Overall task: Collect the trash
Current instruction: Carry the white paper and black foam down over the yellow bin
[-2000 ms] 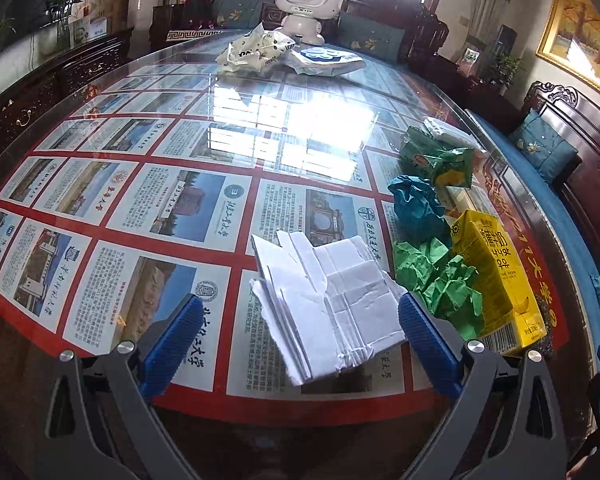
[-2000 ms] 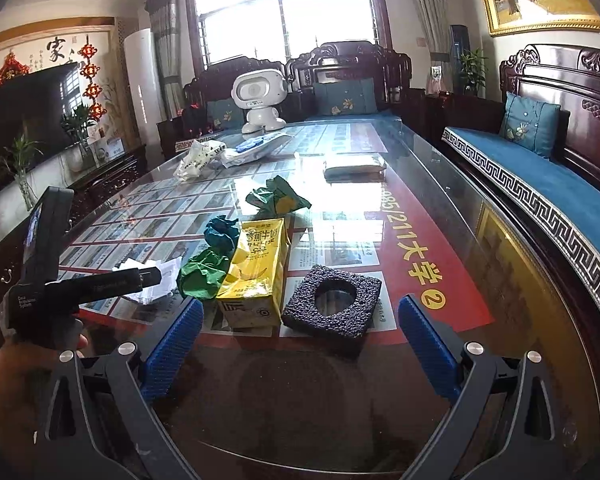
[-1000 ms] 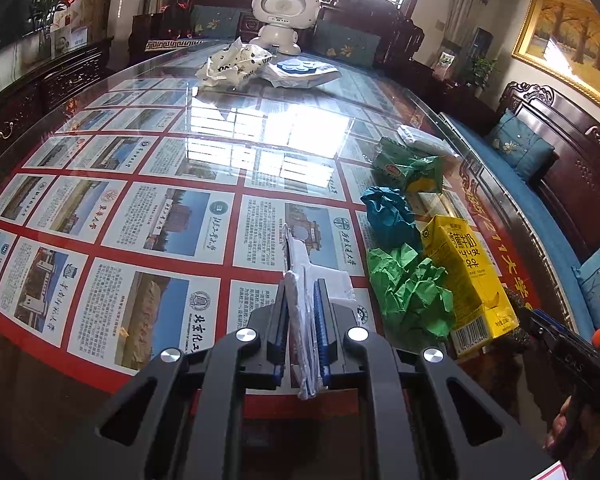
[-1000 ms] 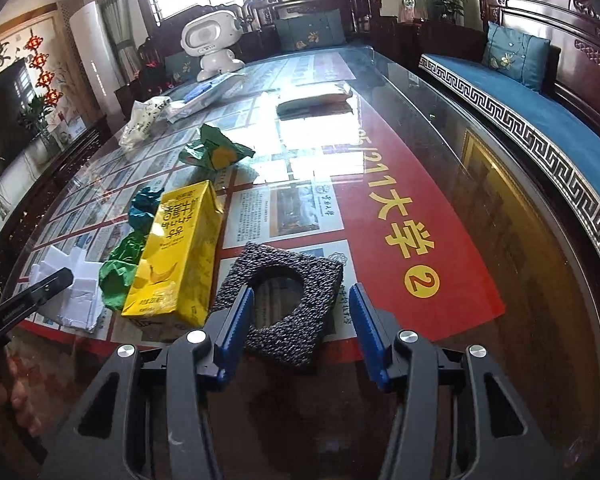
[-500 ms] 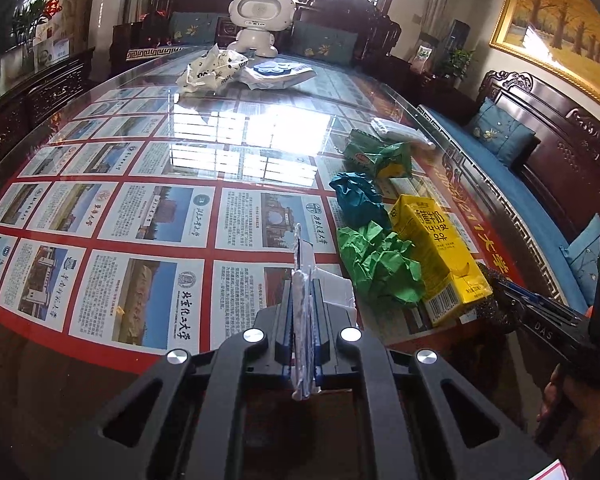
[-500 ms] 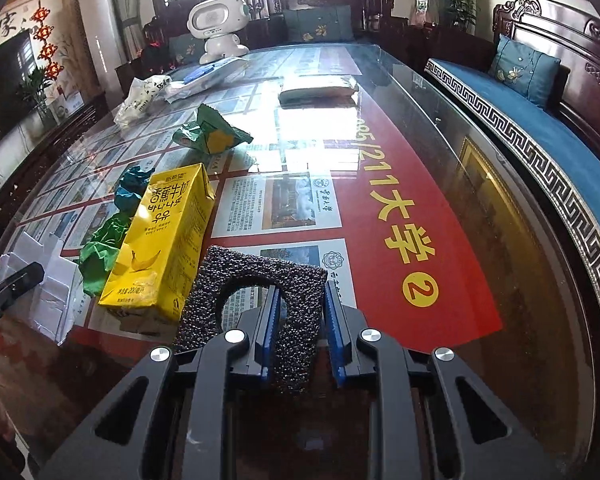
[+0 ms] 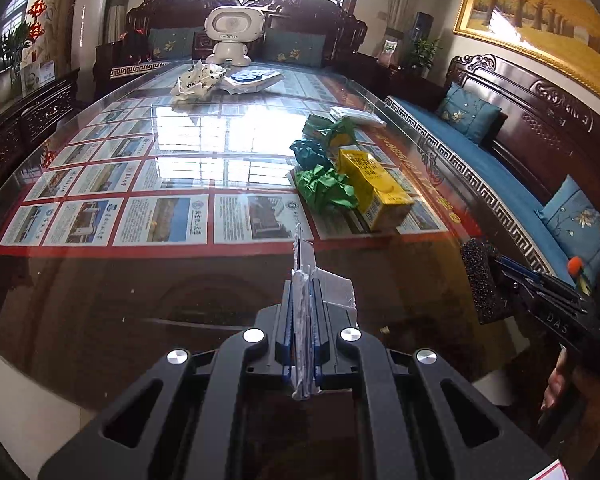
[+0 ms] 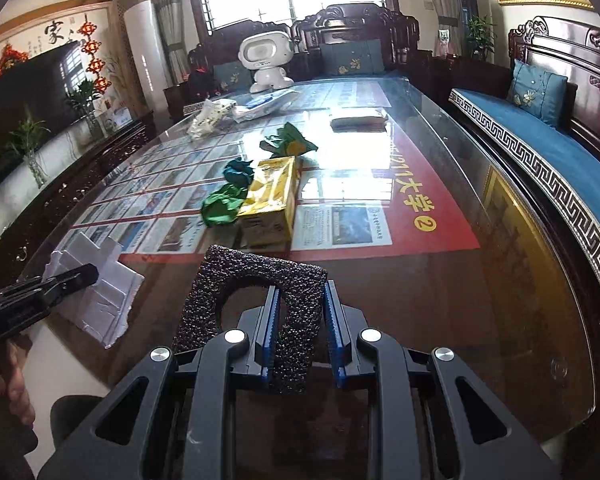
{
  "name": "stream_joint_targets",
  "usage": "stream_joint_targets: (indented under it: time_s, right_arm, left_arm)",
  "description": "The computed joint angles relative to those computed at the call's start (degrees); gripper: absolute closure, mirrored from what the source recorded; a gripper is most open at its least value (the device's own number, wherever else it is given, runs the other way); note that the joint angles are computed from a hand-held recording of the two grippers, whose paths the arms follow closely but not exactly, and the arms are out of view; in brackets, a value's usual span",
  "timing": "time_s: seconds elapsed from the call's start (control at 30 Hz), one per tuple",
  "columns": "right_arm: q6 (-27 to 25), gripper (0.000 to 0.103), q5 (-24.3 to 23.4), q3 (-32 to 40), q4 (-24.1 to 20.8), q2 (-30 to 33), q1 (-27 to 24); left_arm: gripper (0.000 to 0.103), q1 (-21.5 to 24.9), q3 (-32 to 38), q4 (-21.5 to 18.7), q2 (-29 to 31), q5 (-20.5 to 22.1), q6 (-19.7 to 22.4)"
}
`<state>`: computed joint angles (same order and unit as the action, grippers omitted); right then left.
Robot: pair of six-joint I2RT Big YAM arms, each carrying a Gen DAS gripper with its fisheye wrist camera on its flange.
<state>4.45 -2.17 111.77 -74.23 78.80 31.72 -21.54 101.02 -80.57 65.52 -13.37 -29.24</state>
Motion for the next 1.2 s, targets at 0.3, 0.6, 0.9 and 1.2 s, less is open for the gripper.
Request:
stream_joint_targets:
  time_s: [0.3,0.6,0.9,1.2]
  right_arm:
    - [0.34,0.081,1.82,-10.78,-0.84,-12.18,7.82]
    - [5.25,0.081,6.83,-26.38,-2.97,-24.39,16.78]
    - [12.96,0.081,9.51,-35.99,-6.76,-29.73,21.46]
    - [11.24,0.075,10.81,-35.86,-5.50,-27.43,21.14]
  left_arm:
    - [0.095,-15.96,-4.73,-6.48,-7.57,-9.97,-8.26]
    - [0.095,-35.24,-14.79,-11.45,-12.92,-15.35,-22.69]
    - [0.095,-42.95,-26.88,-11.54,-16.90,-9.12,-33.28]
    - [0.095,-43.74,-28.88,-11.60,-17.32,-9.55,-35.85]
